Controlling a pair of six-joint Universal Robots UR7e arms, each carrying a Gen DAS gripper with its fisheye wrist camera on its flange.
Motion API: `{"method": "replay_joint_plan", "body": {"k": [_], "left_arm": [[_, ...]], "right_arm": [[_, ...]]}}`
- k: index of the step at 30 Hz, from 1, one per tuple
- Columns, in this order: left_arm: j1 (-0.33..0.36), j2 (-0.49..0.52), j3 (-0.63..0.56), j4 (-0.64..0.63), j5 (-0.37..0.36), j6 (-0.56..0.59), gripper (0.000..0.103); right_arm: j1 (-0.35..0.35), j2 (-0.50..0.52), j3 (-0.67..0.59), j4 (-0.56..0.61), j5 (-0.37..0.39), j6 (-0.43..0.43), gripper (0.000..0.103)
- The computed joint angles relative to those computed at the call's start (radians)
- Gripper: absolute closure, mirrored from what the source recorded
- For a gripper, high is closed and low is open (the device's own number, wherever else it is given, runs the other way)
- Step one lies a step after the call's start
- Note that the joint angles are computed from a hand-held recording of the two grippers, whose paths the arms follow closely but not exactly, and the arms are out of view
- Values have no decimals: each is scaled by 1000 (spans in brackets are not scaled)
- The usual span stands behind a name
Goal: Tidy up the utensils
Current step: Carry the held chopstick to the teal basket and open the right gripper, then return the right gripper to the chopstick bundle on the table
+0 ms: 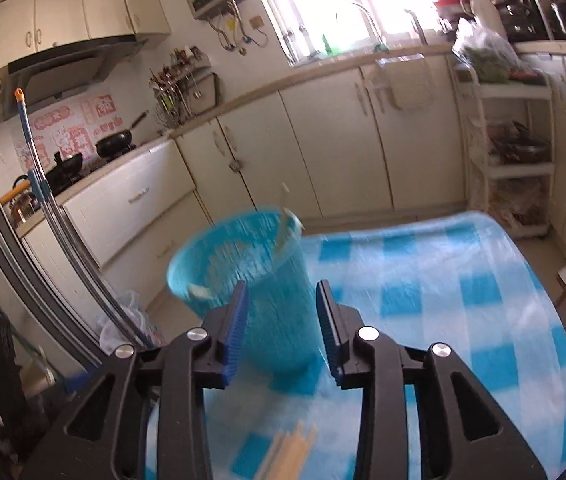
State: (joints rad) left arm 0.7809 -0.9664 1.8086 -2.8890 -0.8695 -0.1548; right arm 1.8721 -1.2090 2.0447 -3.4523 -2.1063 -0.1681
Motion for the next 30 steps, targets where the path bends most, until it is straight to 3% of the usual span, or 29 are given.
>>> {"method": "replay_joint_plan", "body": {"k": [5,9,15,25,30], "left_arm": [[37,34,-94,36,39,-68,8],[40,30,-99,55,60,-82,8],[26,7,-36,111,42,-82,8],[1,-3,30,198,-9,-62,8],[-14,22,27,254,-27,-17,8]], "right_arm": [[-33,-54,99,32,-35,94,66],[-40,-75,129,134,-49,141,66],[-22,-27,131,270,-60,130,73],[-1,62,85,289,-176,89,80],[-14,56,90,290,-168,98,80]]}}
